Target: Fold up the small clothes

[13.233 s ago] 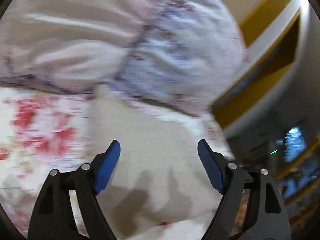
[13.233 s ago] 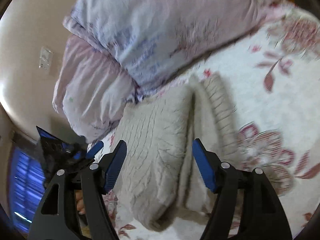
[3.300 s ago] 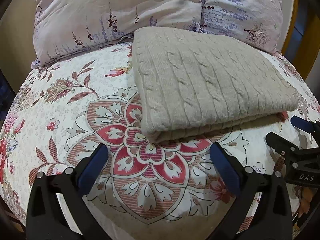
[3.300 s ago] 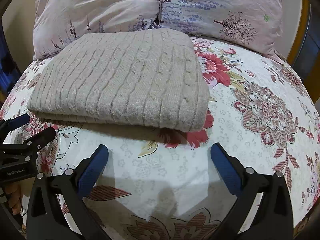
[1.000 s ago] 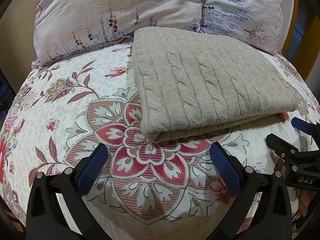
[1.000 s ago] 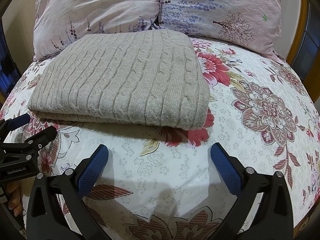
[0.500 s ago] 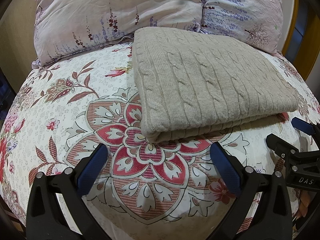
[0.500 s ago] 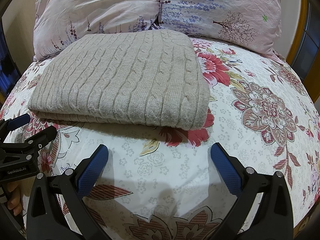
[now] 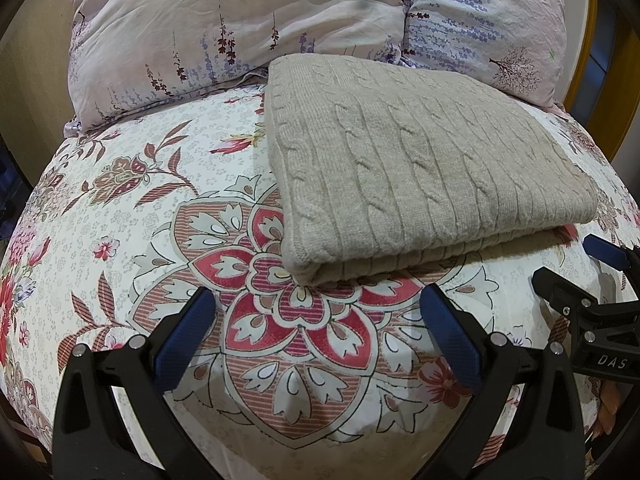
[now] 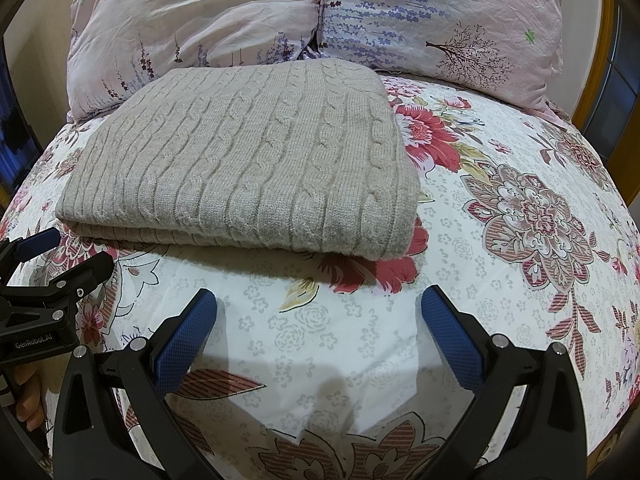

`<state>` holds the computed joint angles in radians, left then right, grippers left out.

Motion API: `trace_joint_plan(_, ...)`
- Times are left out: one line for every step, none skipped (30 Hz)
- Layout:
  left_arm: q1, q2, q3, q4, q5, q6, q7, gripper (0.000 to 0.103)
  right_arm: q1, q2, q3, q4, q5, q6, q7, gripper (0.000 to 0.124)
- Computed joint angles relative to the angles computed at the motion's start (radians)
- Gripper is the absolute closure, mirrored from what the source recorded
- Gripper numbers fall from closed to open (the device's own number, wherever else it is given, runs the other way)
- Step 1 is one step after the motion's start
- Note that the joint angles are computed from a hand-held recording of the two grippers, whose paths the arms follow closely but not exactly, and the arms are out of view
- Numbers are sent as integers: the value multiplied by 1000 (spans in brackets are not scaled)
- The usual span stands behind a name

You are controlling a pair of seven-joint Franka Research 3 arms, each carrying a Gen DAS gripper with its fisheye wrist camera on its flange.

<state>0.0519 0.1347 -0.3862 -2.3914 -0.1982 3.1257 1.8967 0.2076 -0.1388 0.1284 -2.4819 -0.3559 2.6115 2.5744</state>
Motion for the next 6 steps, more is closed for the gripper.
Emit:
trace_joint_plan(0, 0, 0, 0, 0, 0, 0, 2, 0, 0, 0, 0, 0, 0, 0, 22)
trace_joint_plan(0, 0, 0, 0, 1, 0, -1, 2, 0, 0, 0, 0, 0, 0, 0, 22)
trace_joint_plan(0, 0, 0, 0, 1, 0, -1, 2, 0, 0, 0, 0, 0, 0, 0, 22)
trace_joint_plan(0, 0, 0, 0, 2, 0, -2, 2, 0, 0, 0, 0, 0, 0, 0, 22)
trace_joint_plan(0, 0, 0, 0, 2, 0, -2, 2, 0, 0, 0, 0, 0, 0, 1, 22)
trace_joint_plan(0, 0, 1, 0, 2, -1, -3, 2, 0, 0, 0, 0, 0, 0, 1, 22)
